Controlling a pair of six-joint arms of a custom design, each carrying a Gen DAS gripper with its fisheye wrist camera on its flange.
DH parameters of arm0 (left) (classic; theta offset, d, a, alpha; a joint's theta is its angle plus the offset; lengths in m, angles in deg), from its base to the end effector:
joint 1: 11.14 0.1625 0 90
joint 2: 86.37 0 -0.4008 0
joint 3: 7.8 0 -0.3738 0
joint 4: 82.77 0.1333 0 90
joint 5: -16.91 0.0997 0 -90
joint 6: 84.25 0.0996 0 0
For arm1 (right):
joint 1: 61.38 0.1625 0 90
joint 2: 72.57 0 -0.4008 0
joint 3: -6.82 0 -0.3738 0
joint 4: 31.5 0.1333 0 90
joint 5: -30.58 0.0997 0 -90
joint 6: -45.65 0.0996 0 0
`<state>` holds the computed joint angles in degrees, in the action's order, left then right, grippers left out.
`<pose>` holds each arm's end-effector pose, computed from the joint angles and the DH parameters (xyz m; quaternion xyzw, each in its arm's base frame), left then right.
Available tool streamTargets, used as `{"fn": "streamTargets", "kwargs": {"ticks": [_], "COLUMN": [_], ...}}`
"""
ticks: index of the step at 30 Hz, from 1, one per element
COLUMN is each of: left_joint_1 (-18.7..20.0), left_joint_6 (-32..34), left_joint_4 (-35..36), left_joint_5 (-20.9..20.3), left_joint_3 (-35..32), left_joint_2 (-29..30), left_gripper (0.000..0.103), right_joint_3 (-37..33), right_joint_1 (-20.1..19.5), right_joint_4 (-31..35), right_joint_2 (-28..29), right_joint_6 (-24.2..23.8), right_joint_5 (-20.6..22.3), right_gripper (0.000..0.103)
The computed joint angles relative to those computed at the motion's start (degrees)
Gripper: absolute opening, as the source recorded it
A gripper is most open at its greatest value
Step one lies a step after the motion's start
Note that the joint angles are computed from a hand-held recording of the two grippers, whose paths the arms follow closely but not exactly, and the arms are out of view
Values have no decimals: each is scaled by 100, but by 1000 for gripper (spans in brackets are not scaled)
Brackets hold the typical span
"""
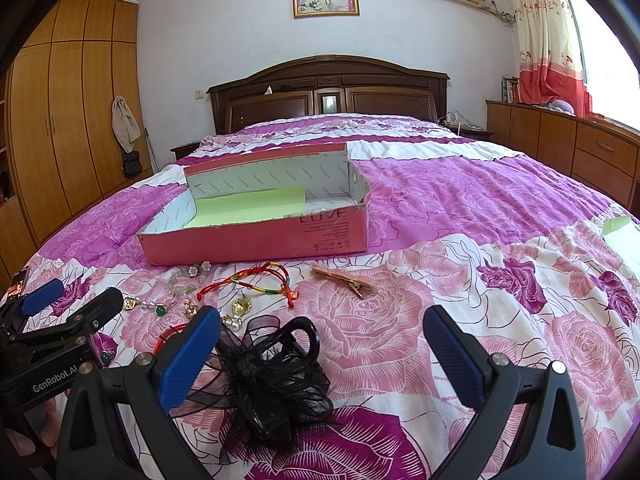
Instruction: Organize jewelry
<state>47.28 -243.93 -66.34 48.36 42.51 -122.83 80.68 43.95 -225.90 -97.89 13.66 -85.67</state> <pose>-0.1701 -0.6935 0.1989 0.1121 0.7867 -0.4738 0.3794 0.2816 -0.6898 0.0862 0.2479 -0.8308 0.4223 0.2646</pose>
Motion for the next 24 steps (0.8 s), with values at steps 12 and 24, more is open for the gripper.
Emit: {"fn": "streamTargets", "kwargs": {"ticks": [12, 24], "left_joint_1": [-33, -78], "left_joint_6": [12, -108], "left_joint_4": [46, 635], "left_joint_5": [6, 154], "left_joint_3": [-74, -524], "left_joint_2": [52, 206], "left_gripper": [95, 95], "right_joint_3": [32, -36], "right_joint_1": [-8, 19], "right_joint_4": [-45, 199], "right_joint_2": [-22, -172], "right_joint_6": [38, 192], "right_joint_5": [72, 205], "right_gripper": [103, 103]}}
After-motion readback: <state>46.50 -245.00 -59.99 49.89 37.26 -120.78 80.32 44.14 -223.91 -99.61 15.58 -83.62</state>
